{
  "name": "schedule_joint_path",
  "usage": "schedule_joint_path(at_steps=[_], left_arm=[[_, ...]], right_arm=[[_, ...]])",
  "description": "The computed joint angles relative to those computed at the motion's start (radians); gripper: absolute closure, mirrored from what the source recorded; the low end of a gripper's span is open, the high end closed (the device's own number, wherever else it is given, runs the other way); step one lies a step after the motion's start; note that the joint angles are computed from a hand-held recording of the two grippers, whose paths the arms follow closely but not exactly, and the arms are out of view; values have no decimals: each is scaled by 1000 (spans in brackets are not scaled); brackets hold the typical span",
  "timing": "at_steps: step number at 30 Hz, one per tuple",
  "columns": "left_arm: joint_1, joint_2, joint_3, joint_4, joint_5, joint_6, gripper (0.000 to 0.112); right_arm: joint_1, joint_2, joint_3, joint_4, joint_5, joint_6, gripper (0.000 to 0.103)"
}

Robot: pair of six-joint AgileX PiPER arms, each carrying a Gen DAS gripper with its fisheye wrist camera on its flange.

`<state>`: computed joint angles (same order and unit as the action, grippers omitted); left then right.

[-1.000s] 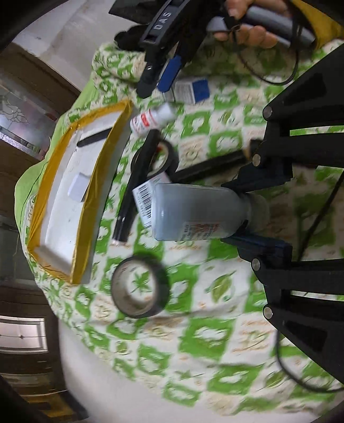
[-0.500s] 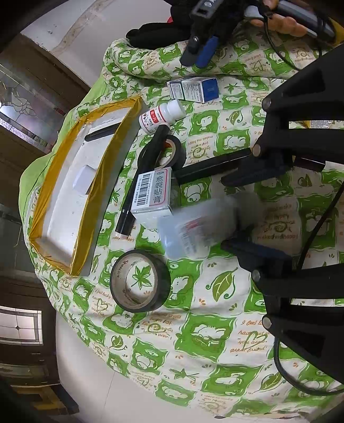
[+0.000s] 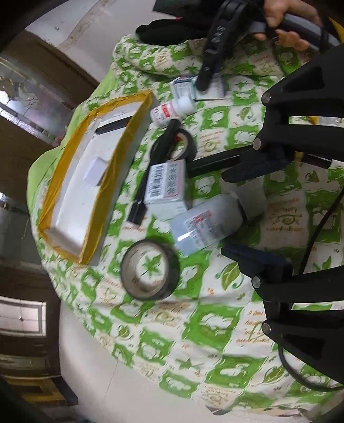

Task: Organize rigid objects
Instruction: 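Grasp the white plastic bottle with the left gripper while the right gripper grasps the blue-and-white medicine box, then lift the white bottle with the left gripper while the right gripper holds the medicine box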

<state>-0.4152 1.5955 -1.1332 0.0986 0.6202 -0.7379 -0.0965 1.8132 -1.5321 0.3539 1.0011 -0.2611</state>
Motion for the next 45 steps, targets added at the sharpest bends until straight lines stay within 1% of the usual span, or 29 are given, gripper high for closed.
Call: schedule_joint_path(at_steps=[3, 7, 8, 9, 14, 16, 17, 19, 20, 21, 23, 25, 29, 32, 38, 42, 45], left_arm=[[-4, 26, -23, 59, 2, -50, 61], [3, 82, -59, 45, 12, -34, 61], [0, 91, -65, 54, 16, -40, 61], [-3, 95, -69, 67, 21, -50, 66], [-8, 78, -55, 69, 9, -49, 70], [-9, 66, -46, 46, -3, -25, 71], [-5, 57, -38, 13, -16, 8, 72], [11, 44, -23, -114, -43, 137, 73], [7, 50, -30, -158, -42, 187, 73], [-2, 62, -44, -162, -26, 208, 74], [-27, 85, -74, -114, 8, 179, 74], [-25, 96, -82, -125, 20, 185, 75], [-7, 89, -71, -152, 11, 189, 75], [-9, 89, -70, -146, 13, 184, 75], [-22, 100, -83, -91, 19, 131, 74], [-40, 110, -97, -23, 28, 67, 73], [-41, 111, -98, -7, 30, 58, 73]], right_arm=[[9, -25, 33, 20, -8, -30, 69], [23, -41, 59, 28, -14, -49, 69], [25, -43, 61, 29, -14, -52, 69], [25, -46, 64, 32, -14, -57, 69], [20, -43, 66, 51, -9, -64, 69], [10, -49, 69, 71, 0, -80, 69], [5, -53, 71, 80, 6, -87, 69], [-2, -55, 73, 92, 20, -101, 69], [-4, -51, 71, 95, 28, -103, 69], [-3, -45, 68, 93, 37, -101, 69], [-2, -33, 63, 85, 48, -89, 69], [-4, -30, 62, 86, 50, -85, 69], [-7, -29, 61, 86, 52, -82, 69], [-7, -30, 63, 87, 51, -83, 69], [-6, -29, 61, 85, 51, -81, 69], [-7, -30, 64, 86, 49, -81, 69], [-6, -29, 63, 86, 49, -81, 69]])
